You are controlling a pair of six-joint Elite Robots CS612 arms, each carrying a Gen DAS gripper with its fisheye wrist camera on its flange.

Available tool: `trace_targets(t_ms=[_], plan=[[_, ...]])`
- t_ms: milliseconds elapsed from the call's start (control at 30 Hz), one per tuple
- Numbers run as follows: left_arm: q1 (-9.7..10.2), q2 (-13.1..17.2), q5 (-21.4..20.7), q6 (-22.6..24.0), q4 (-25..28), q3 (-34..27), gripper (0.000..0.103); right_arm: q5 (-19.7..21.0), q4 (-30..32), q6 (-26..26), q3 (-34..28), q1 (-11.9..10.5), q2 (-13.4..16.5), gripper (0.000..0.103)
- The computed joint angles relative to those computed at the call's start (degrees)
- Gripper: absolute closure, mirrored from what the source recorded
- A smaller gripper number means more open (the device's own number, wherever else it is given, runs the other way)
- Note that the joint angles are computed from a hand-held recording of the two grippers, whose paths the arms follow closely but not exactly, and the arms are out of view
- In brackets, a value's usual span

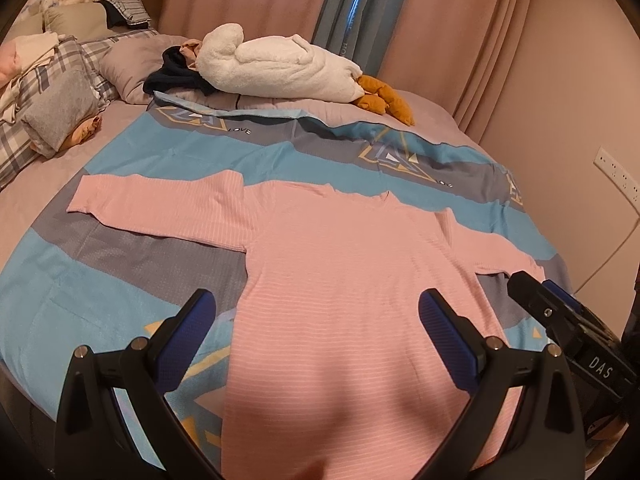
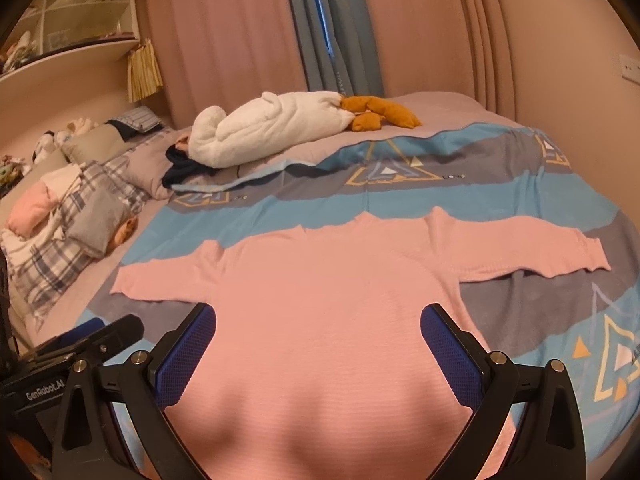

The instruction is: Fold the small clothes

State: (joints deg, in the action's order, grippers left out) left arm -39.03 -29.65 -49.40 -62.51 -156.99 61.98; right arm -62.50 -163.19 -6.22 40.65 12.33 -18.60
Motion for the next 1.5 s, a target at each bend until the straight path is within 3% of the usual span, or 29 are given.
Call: trace_targets(t_ms=[1500], plan=[[0.98, 1.38, -5.27, 2.34, -1.85, -1.35, 0.003, -1.68, 2.90, 1.76, -2.33, 0.16, 1.41, 0.001]])
